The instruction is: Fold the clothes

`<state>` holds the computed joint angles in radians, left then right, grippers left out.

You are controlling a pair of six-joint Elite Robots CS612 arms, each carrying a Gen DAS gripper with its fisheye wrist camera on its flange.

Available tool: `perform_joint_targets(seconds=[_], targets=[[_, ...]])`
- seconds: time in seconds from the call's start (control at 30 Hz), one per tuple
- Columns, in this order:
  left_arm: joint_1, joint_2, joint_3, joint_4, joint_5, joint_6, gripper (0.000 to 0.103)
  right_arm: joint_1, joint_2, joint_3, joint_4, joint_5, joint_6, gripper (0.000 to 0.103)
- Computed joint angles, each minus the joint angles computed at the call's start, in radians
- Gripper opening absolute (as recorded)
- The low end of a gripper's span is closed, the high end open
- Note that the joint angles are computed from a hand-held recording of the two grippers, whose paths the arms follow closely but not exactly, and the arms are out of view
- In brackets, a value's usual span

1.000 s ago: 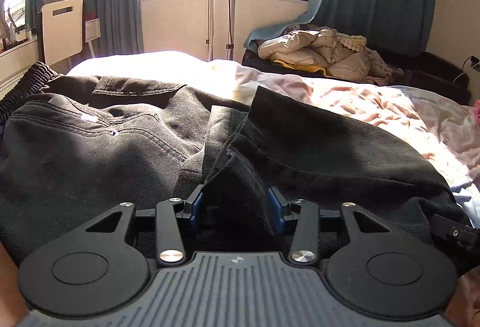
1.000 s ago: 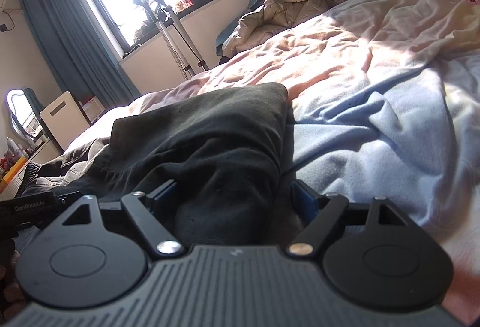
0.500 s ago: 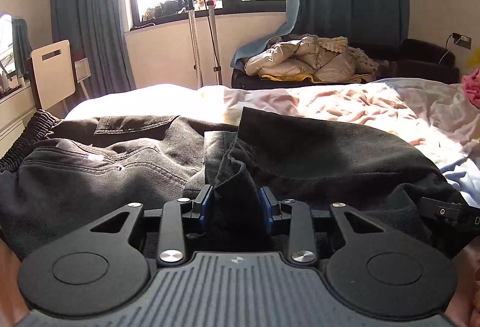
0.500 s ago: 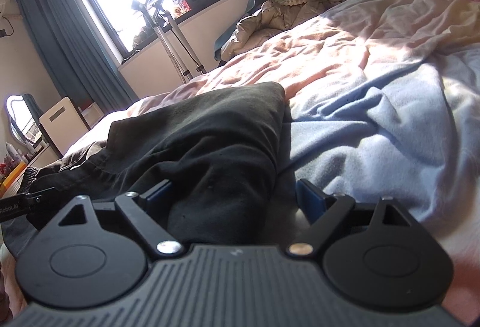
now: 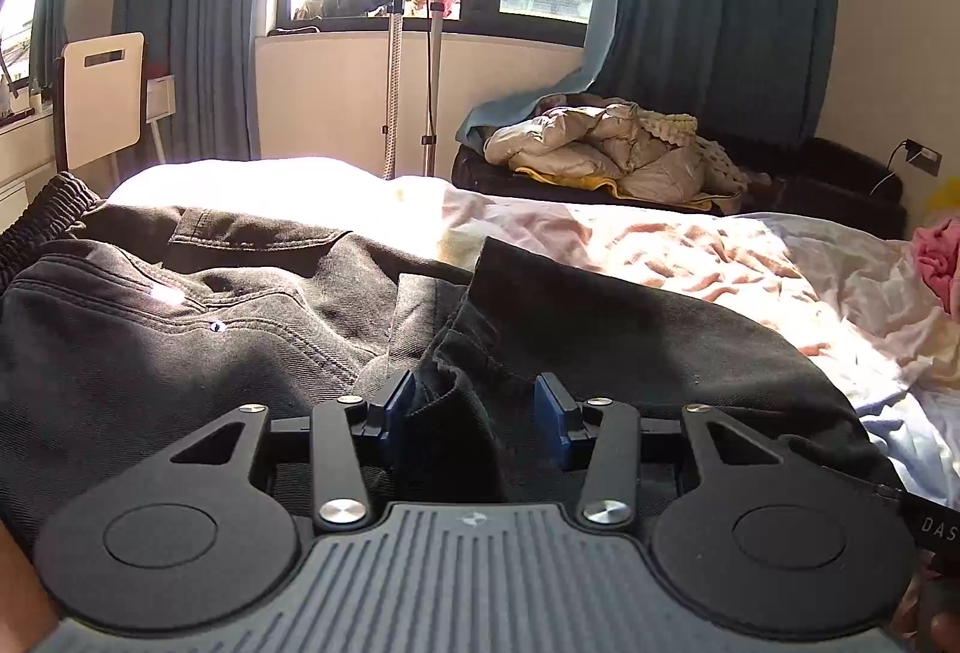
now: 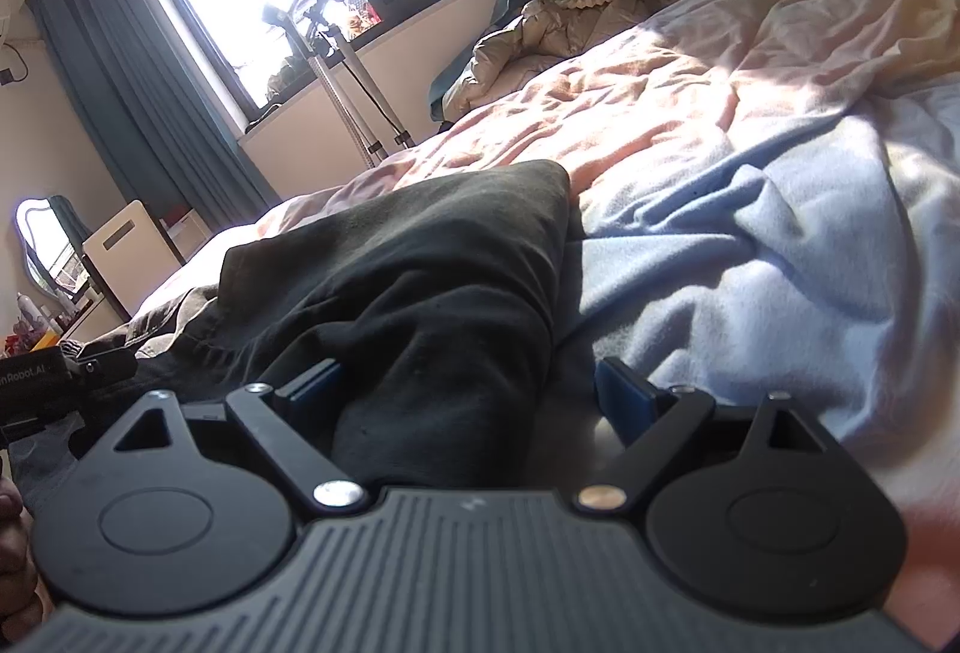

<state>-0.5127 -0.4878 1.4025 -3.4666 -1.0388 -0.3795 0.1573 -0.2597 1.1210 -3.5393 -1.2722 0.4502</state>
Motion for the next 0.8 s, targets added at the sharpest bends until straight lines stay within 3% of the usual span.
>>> perform_joint_targets(seconds=[0.07,0.17,0.37,0.5,0.57,0.73,0.8], targets=[[-0.008,0.003,0.009,-0.054,-0.023,0.056,0.048,0.000,0.000,0.000,-0.002,0.001,0.002,0.091],[-0.009,0.009,-0.004,-0.045,-0.045,0.084,0.048,0.000,0.002,-0.001,-0.004,0.004,0.005,0.092],[0.015,0.018,-0.036,0.040,-0.064,-0.041,0.048,0.000,0.003,-0.002,-0.006,0.004,0.006,0.093],[0.034,0.004,-0.029,0.110,-0.123,-0.162,0.048,-0.004,0.004,-0.004,-0.003,0.013,0.001,0.094],[0.035,-0.004,-0.015,0.102,-0.131,-0.189,0.048,-0.004,0.005,-0.005,-0.005,0.014,0.003,0.095],[0.030,0.003,-0.022,0.096,-0.120,-0.160,0.048,-0.003,0.008,-0.008,-0.007,0.015,0.006,0.096],[0.017,0.011,-0.031,0.087,-0.068,-0.085,0.040,-0.003,0.008,-0.008,-0.008,0.015,0.005,0.096]])
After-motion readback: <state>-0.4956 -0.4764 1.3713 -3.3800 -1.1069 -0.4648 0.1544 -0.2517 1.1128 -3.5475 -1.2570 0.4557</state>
